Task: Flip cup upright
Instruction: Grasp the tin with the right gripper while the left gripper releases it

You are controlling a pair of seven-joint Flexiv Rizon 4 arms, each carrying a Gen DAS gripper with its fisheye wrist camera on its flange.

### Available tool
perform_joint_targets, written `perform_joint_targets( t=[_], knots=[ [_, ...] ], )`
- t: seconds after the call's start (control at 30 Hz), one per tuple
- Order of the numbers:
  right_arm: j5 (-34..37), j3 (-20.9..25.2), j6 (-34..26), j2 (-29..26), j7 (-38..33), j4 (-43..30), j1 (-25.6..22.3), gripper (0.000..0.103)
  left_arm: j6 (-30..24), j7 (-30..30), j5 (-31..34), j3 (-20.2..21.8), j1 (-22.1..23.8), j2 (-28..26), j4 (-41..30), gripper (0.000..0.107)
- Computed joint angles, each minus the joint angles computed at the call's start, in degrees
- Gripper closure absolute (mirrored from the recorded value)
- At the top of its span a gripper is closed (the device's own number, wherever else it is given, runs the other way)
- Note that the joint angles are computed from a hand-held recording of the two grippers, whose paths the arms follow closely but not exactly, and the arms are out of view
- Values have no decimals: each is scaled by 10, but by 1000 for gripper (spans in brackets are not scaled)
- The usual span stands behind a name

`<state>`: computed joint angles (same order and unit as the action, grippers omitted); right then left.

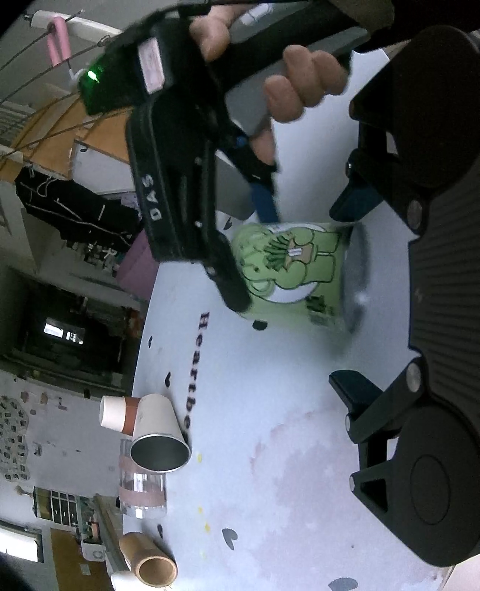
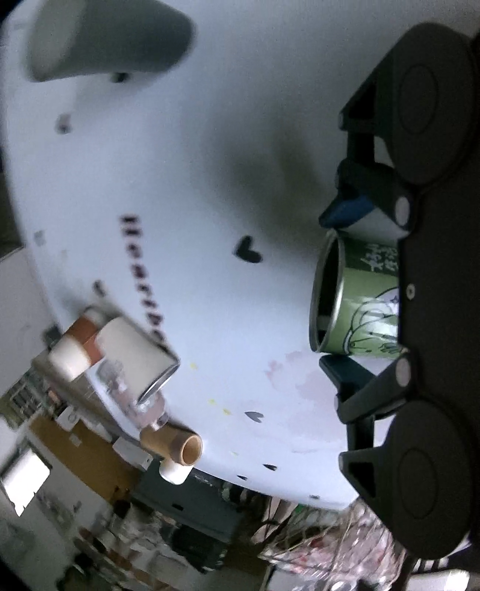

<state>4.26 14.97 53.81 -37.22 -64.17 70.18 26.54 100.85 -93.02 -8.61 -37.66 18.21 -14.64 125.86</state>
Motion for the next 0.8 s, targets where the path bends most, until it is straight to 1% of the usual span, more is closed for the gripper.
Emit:
perform_joint_targets(
  t=[0.1,0.13,0.2,0.27,0.4,0.47,0.53,0.6,0.8],
  knots=[
    [-71,-46,59,16,-3,38,30,28,1,1,3,-6,6,-2,1,19],
    [-115,-77,82,19,9,54,49,28,1,1,4,-9,9,-3,2,19],
    [-204,-136,99,17,49,70,82,28,1,1,5,-11,12,-3,3,19],
    [-261,-170,113,8,82,70,93,28,2,-1,7,-8,12,-4,3,19],
    [-336,-214,137,-20,142,46,95,28,2,-5,7,-5,14,-7,4,19],
    [-367,-231,132,-37,168,24,93,28,0,-7,7,-5,16,-8,4,19],
    [-381,-233,102,-53,187,-7,89,28,0,-8,7,-4,17,-8,4,19],
    [-392,-231,85,-65,201,-28,84,28,1,-8,7,2,14,-8,4,19],
    [-415,-232,73,-86,225,-56,76,28,0,-8,7,23,0,-6,3,19]
  ],
)
